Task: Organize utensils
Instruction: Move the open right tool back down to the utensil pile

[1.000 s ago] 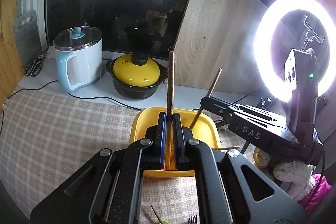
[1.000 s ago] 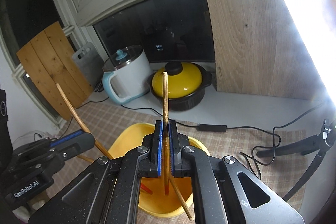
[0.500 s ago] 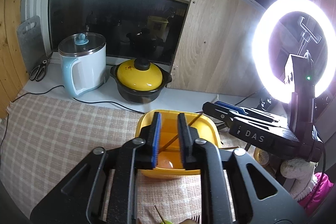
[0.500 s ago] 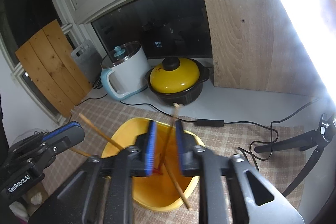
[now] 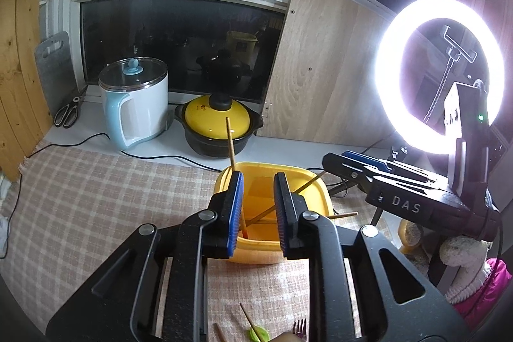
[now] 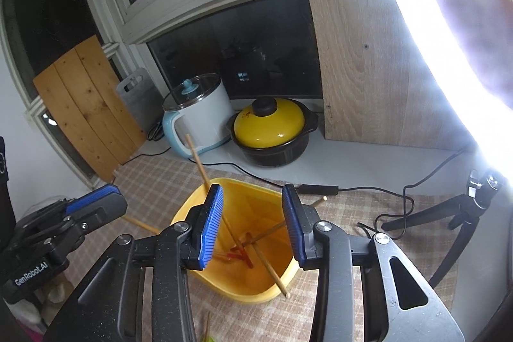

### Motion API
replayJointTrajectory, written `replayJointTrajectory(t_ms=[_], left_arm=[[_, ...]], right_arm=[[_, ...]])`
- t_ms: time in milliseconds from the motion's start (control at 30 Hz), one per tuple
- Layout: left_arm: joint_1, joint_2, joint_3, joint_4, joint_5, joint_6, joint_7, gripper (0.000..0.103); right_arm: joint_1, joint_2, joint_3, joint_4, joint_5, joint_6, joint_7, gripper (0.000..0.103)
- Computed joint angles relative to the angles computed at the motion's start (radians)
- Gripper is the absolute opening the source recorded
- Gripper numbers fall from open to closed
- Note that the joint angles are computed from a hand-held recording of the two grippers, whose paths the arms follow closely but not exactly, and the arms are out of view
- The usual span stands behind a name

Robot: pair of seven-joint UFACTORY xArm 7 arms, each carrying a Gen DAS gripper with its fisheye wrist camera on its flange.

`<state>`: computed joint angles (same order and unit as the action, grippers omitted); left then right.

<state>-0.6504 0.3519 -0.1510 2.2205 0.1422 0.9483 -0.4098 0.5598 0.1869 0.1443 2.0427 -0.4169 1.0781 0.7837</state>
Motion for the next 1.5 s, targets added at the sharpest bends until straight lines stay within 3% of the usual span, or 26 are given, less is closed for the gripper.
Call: replayJointTrajectory(t_ms=[67, 133, 167, 233, 333, 600, 867, 1167, 1267, 1333, 1400, 1500], left_arm=[[0.004, -0.021, -0.002, -0.027, -0.003, -0.004, 0.002, 0.018], [0.012, -0.048, -0.006, -0.063, -0.007, -0.014, 0.006, 0.02], [0.018, -0.07, -0.008, -0.095, -0.008, -0.028, 0.006, 0.023], [0.028, -0.112, -0.014, -0.157, -0.004, -0.06, 0.001, 0.042], [0.051, -0.177, -0.029, -0.251, 0.001, -0.1, 0.0, 0.042], [0.117, -0.306, -0.069, -0.432, -0.06, -0.109, 0.038, 0.042], [0.157, -0.416, -0.088, -0.605, -0.192, -0.074, 0.097, 0.042], [0.18, -0.499, -0.091, -0.774, -0.279, -0.024, 0.106, 0.042], [0.179, -0.516, -0.09, -0.822, -0.317, -0.013, 0.113, 0.042], [0.178, -0.527, -0.091, -0.849, -0.334, -0.006, 0.109, 0.042], [0.177, -0.533, -0.09, -0.869, -0.353, 0.001, 0.112, 0.042], [0.172, -0.537, -0.089, -0.891, -0.385, 0.014, 0.122, 0.042]], right_arm=[[0.004, -0.019, 0.003, -0.021, -0.006, -0.007, 0.009, 0.037], [0.006, -0.04, 0.01, -0.046, -0.015, -0.013, 0.015, 0.049], [0.007, -0.055, 0.014, -0.063, -0.027, -0.019, 0.019, 0.052], [0.01, -0.082, 0.027, -0.092, -0.05, -0.024, 0.028, 0.054], [0.0, -0.149, 0.051, -0.171, -0.064, -0.053, 0.03, 0.055], [-0.072, -0.338, 0.121, -0.422, -0.016, -0.155, 0.039, 0.057], [-0.122, -0.468, 0.179, -0.612, 0.131, -0.153, 0.009, 0.058], [-0.11, -0.537, 0.16, -0.797, 0.408, -0.202, 0.004, 0.058], [-0.103, -0.54, 0.159, -0.832, 0.45, -0.217, -0.004, 0.053], [-0.091, -0.545, 0.148, -0.862, 0.499, -0.243, -0.014, 0.041], [-0.076, -0.549, 0.137, -0.894, 0.55, -0.266, -0.032, 0.036], [-0.067, -0.538, 0.138, -0.909, 0.578, -0.272, -0.046, 0.032]])
